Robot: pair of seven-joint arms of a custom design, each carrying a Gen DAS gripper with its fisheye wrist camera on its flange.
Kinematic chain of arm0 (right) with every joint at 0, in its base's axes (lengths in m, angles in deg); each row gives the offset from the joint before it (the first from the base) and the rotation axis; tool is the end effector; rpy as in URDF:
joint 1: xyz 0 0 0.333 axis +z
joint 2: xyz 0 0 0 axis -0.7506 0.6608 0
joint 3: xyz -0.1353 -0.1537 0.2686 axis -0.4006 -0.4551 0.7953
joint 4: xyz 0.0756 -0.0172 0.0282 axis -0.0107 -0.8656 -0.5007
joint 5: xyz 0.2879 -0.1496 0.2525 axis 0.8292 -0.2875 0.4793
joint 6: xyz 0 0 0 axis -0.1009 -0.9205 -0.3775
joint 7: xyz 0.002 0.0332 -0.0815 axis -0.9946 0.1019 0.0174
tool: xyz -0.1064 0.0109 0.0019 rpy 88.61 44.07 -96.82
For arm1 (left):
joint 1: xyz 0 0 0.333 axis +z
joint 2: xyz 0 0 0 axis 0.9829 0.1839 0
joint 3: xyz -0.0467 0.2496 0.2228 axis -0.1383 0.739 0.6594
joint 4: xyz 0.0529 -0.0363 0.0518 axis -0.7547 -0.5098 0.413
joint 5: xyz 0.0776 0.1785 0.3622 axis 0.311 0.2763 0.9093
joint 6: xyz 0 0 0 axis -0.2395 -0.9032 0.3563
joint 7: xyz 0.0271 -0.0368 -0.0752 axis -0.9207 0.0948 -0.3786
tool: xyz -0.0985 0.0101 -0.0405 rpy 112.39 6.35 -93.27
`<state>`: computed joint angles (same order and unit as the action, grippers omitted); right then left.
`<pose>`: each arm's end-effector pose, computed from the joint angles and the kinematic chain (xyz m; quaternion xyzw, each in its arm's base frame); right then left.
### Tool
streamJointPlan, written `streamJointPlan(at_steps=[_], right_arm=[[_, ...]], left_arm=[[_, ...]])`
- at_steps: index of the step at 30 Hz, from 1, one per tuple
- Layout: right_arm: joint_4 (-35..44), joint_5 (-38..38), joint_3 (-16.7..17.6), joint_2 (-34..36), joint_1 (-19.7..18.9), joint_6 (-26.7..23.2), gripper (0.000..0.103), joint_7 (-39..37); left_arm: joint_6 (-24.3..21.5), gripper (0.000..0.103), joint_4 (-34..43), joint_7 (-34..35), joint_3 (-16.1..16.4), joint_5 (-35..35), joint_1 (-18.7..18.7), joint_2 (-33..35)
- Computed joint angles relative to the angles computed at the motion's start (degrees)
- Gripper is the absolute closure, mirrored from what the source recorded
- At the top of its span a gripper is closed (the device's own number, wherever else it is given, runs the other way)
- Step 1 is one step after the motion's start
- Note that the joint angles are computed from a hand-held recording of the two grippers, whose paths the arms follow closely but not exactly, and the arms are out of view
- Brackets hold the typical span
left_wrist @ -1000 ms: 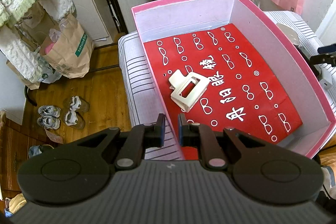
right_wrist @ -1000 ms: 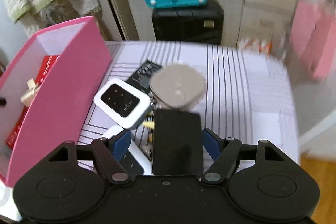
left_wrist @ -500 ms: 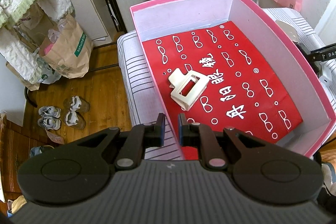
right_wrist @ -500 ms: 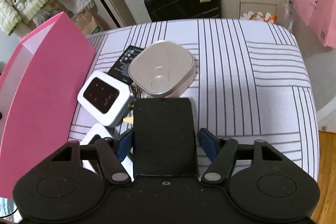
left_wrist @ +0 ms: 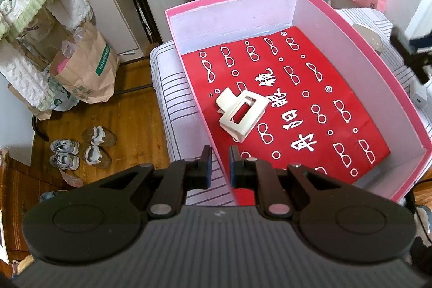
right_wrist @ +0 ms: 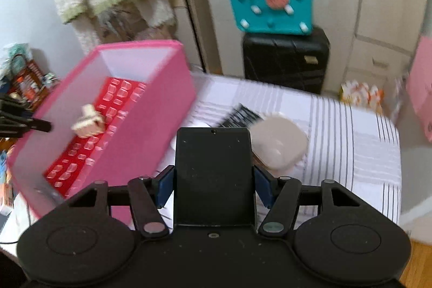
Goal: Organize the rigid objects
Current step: 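Carry the black power bank into the pink box and release it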
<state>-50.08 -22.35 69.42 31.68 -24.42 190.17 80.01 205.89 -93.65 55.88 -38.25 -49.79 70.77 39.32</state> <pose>0.4251 0.3628 0.4728 -0.7023 0.6303 -0.1673 0.2854 0.5186 -0.1200 0.4653 -0.4775 0.8418 -0.1998 0.1530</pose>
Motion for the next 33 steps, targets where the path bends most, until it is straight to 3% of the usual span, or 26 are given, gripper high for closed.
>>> streamJointPlan(at_steps=[4,7,12,18,24,28,33], right_arm=[[3.4,0.2,0.6,-0.1,1.2,0.8,0.036,-5.7],[8.6,3.3,0.4,2.8,2.9,1.2,0.036,-15.8],[19.7,12.1,-0.7,10.6,6.9,-4.1,0.036,-36.8],[33.4,8.8,-5.0,22.8,12.1,-10.2,0.036,-45.6],[53.1,13.9,-7.6,37.2,14.6,-23.6,0.036,-57.5],[63.9,14.7,-10.7,44.4,16.7,-29.8,0.036,-62.5],[74.0,20.5,-10.1,50.7,15.7,-36.4,0.036,-71.6]], left_arm=[[-0.8,0.091,0.5,0.5,0.0,0.4,0.1,0.1],[-2.7,0.091,1.9,1.8,0.2,-0.4,0.1,0.7],[-3.7,0.091,2.5,2.2,0.0,-1.2,0.8,1.0],[-3.6,0.091,2.4,2.5,-0.4,-0.5,0.9,1.0],[-5.5,0.091,3.8,2.2,-0.6,-0.1,1.2,1.6],[-5.0,0.091,3.4,2.0,-0.6,-0.6,1.3,1.4],[-3.9,0.091,2.6,1.1,-0.8,0.4,1.2,1.1]])
